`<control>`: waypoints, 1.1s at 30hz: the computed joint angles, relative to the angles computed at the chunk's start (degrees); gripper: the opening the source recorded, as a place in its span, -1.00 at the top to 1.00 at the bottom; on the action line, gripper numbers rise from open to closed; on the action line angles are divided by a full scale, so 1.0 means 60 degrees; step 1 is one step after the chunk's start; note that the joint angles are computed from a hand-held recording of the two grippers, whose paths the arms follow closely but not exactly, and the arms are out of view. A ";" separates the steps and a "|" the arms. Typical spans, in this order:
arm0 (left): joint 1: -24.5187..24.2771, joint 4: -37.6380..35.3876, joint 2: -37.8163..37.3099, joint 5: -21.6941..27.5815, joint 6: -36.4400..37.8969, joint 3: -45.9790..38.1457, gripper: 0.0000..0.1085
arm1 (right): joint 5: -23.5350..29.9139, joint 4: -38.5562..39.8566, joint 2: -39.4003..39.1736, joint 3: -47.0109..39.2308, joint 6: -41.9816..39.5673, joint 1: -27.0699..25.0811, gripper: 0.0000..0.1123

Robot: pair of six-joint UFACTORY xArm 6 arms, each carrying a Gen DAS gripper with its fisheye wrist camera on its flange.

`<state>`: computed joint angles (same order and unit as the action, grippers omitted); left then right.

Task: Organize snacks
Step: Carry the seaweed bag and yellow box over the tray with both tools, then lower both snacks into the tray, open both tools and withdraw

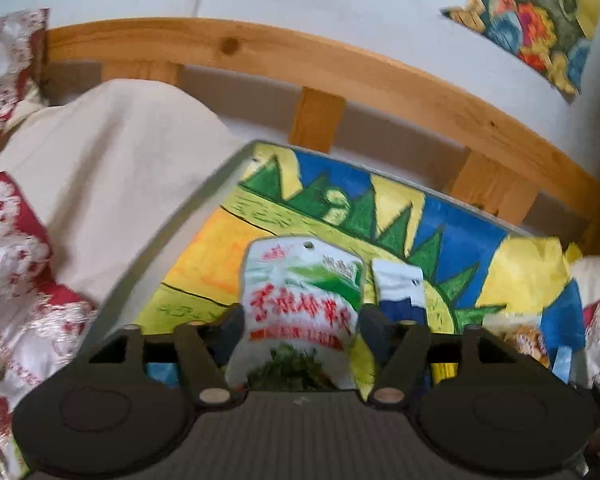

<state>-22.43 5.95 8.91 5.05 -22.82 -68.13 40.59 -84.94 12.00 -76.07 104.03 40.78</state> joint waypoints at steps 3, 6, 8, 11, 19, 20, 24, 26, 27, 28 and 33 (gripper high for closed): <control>0.0205 0.0135 -0.0558 -0.0242 -0.0135 0.0461 -0.54 | 0.0245 0.0146 -0.0163 0.0004 0.0005 0.0154 -0.41; 0.0551 0.1731 -0.1216 -0.0393 -0.1564 0.0922 -0.66 | 0.0603 0.0307 -0.0383 -0.0012 -0.0030 0.0374 -0.54; 0.0734 0.2076 -0.1735 -0.0503 -0.1994 0.1327 -0.75 | 0.0831 0.0362 -0.0582 0.0000 0.0031 0.0535 -0.62; 0.1024 0.2867 -0.2493 -0.0560 -0.2733 0.1859 -0.83 | 0.1427 0.0430 -0.0889 -0.0053 0.0011 0.0907 -0.77; 0.1315 0.1576 -0.4653 -0.0496 -0.1065 0.3398 -0.89 | 0.2956 0.0670 -0.1453 -0.0410 -0.0553 0.2060 -0.82; 0.1324 0.1157 -0.4913 -0.0466 -0.0660 0.3598 -0.89 | 0.3196 0.0673 -0.1514 -0.0434 -0.0571 0.2227 -0.82; 0.1386 -0.0037 -0.5954 -0.0312 0.0595 0.4415 -0.89 | 0.4092 0.0653 -0.1821 -0.0346 -0.0271 0.2945 -0.82; 0.1384 -0.0729 -0.6466 -0.0210 0.1402 0.4828 -0.89 | 0.4564 0.0670 -0.1930 -0.0286 -0.0071 0.3349 -0.82; 0.1390 -0.1089 -0.6731 -0.0162 0.1811 0.5045 -0.89 | 0.4779 0.0733 -0.1942 -0.0293 -0.0019 0.3523 -0.82; 0.1406 -0.1464 -0.7018 -0.0110 0.2220 0.5277 -0.89 | 0.4982 0.0795 -0.1950 -0.0294 0.0024 0.3703 -0.82; 0.1523 -0.3004 -0.8202 0.0180 0.3947 0.6186 -0.89 | 0.5981 0.1071 -0.1818 -0.0393 0.0208 0.4621 -0.82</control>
